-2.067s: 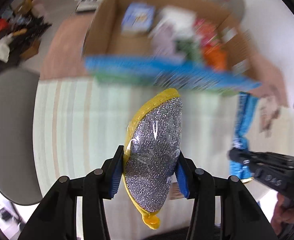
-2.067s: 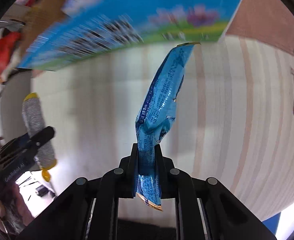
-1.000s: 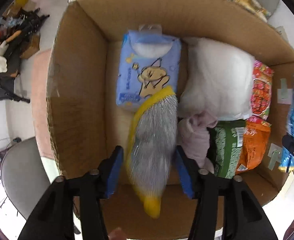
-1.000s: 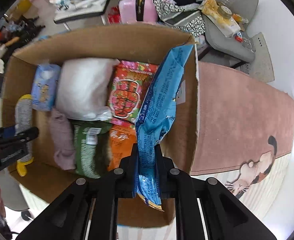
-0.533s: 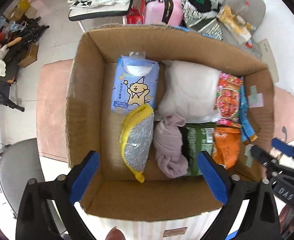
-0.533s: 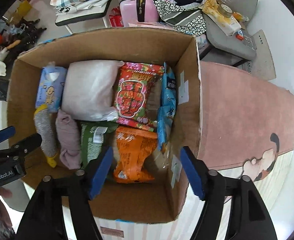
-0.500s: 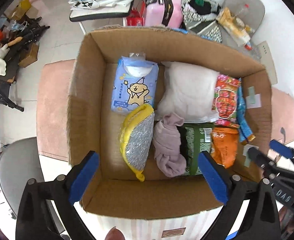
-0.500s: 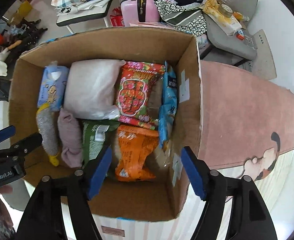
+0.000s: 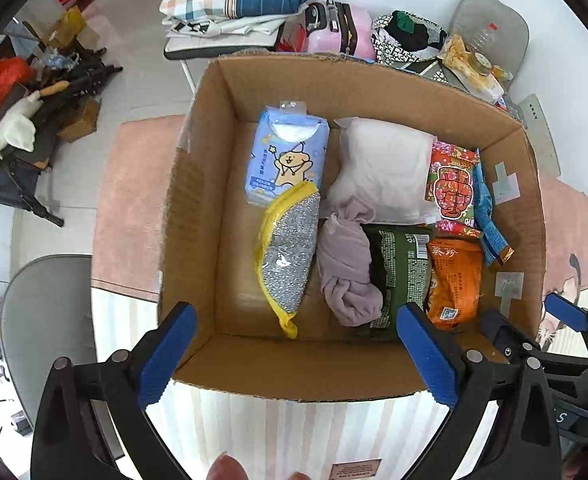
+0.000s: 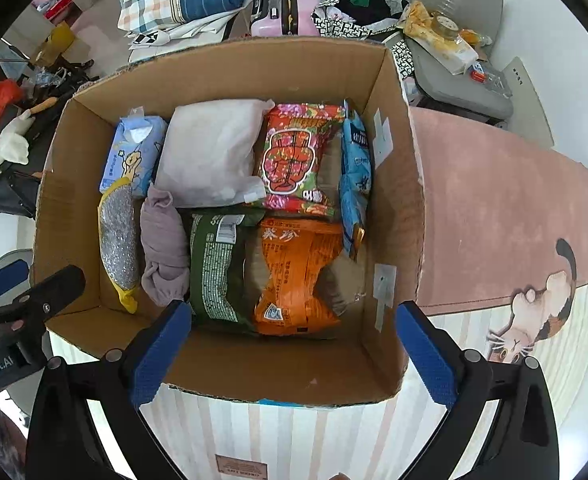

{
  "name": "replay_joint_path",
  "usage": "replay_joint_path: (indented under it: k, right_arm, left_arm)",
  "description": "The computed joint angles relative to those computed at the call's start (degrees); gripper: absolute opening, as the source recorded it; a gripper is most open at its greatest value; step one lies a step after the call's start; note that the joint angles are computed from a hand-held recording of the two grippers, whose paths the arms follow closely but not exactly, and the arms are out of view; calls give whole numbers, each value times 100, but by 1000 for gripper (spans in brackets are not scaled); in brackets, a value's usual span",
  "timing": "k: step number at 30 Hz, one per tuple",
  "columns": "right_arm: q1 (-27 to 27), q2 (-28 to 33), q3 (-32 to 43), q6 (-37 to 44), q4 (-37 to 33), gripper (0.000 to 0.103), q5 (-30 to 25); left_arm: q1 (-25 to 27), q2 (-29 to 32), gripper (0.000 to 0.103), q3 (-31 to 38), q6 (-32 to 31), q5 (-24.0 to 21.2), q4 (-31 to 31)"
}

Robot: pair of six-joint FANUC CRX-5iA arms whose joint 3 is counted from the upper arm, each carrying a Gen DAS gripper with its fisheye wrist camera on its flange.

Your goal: Organize soft objects

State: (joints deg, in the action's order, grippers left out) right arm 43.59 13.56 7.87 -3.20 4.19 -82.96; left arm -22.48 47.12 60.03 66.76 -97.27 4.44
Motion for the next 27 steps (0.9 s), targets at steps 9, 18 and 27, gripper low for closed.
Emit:
replay_joint_path:
  k: [9,18,27]
  right_arm:
    - [268,-220,6,-349,312,103,-204]
    - [1274,-344,612,-1018,1434,103,-1351]
    - [2310,-38,1695,-1373,2307,103,-2630]
  left_arm:
    - [85,-798,102,-845,-201,564,188]
    - [423,-2410,102,-2465,-578,1510,700]
    - [809,-3487,102,-3169,-934,1643,1154]
